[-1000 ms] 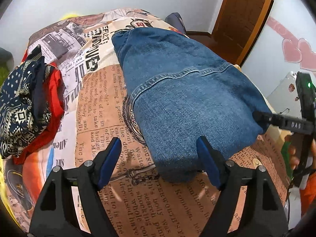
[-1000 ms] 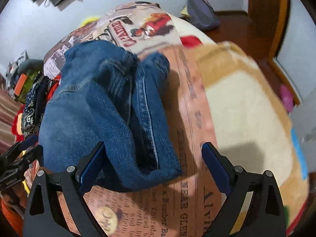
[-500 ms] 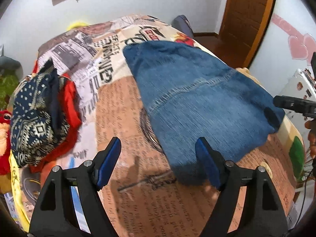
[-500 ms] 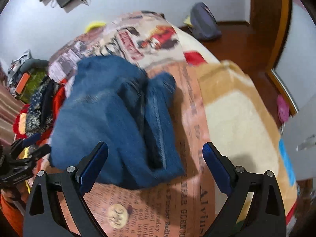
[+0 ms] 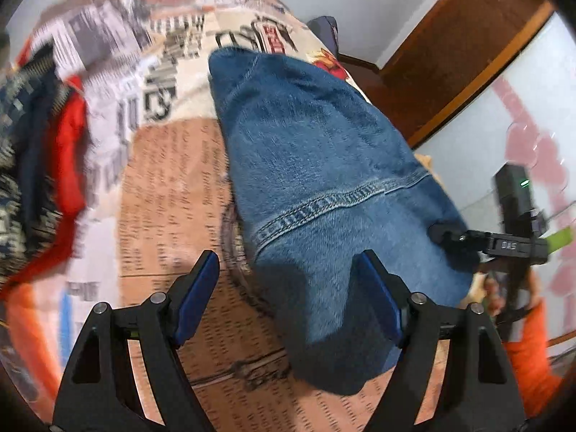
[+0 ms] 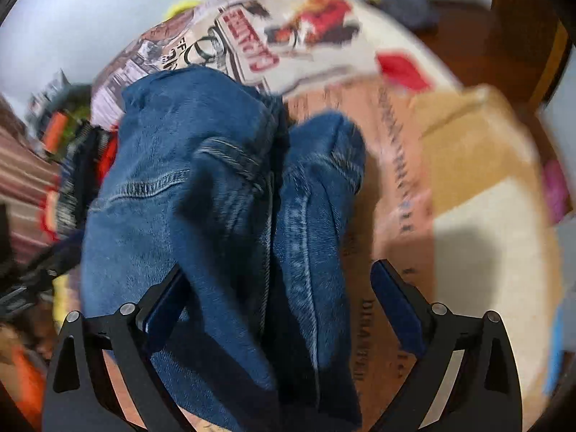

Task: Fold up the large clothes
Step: 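Grasp the folded jacket bundle with both grippers and lift it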

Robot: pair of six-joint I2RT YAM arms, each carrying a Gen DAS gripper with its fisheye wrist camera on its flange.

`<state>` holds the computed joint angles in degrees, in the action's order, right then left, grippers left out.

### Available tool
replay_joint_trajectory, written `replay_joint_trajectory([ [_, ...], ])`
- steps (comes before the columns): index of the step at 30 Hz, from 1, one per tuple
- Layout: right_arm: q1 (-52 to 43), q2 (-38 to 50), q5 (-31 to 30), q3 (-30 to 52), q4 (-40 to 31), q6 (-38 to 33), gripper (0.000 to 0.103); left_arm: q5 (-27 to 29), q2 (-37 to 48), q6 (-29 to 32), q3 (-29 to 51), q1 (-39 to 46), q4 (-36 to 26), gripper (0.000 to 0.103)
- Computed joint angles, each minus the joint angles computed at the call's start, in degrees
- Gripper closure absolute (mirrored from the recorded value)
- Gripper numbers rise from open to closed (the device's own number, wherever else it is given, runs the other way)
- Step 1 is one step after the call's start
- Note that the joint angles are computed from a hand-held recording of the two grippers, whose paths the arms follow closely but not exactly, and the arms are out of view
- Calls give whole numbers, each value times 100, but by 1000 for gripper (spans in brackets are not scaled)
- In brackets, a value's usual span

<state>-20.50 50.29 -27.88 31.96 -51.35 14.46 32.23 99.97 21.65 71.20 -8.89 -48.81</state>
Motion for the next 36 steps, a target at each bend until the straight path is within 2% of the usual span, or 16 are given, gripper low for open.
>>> replay_joint_trajectory([
  [2, -474, 482, -607, -34, 41, -518, 5, 328, 502, -60, 377, 17, -361, 21],
  [8, -664, 1460, -1313, 35, 295, -1098, 4, 876, 1585, -226, 1144, -52, -1050, 10],
  [12, -454, 1807, -1435, 165, 411, -991, 4, 1192, 1962, -312, 1329, -131, -1302, 6],
  [13, -275, 1789, -1363, 166, 517, -779, 2, 1264, 2028, -334, 1353, -151, -1340, 6],
  [17, -129, 1611, -1303, 182, 543, -514, 2, 1378, 2152, -454, 1414, -275, -1273, 5],
  [20, -310, 1522, -1456, 103, 457, -680, 6, 1371, 2097, -597, 1345, -341, -1154, 6],
  [23, -398, 1415, -1584, 60, 470, -596, 14, 1262, 1974, -762, 1296, -411, -1100, 13],
  [25, -399, 1267, -1567, 61, 396, -484, 25, 1209, 2025, -763, 1495, -388, -1171, 23],
  [28, -26, 840, -1189, 178, 219, 104, 37, 1052, 1541, -794, 1247, -466, -1027, 36],
  [31, 413, 506, -1004, 381, 28, 643, 48, 951, 1043, -695, 1147, -468, -1046, 43],
  [33, 668, 306, -939, 513, -73, 871, 53, 1018, 776, -526, 1190, -363, -1208, 45],
  [36, 1415, -3, -665, 821, -74, 1602, 55, 1238, 601, -176, 1545, -46, -1790, 47],
])
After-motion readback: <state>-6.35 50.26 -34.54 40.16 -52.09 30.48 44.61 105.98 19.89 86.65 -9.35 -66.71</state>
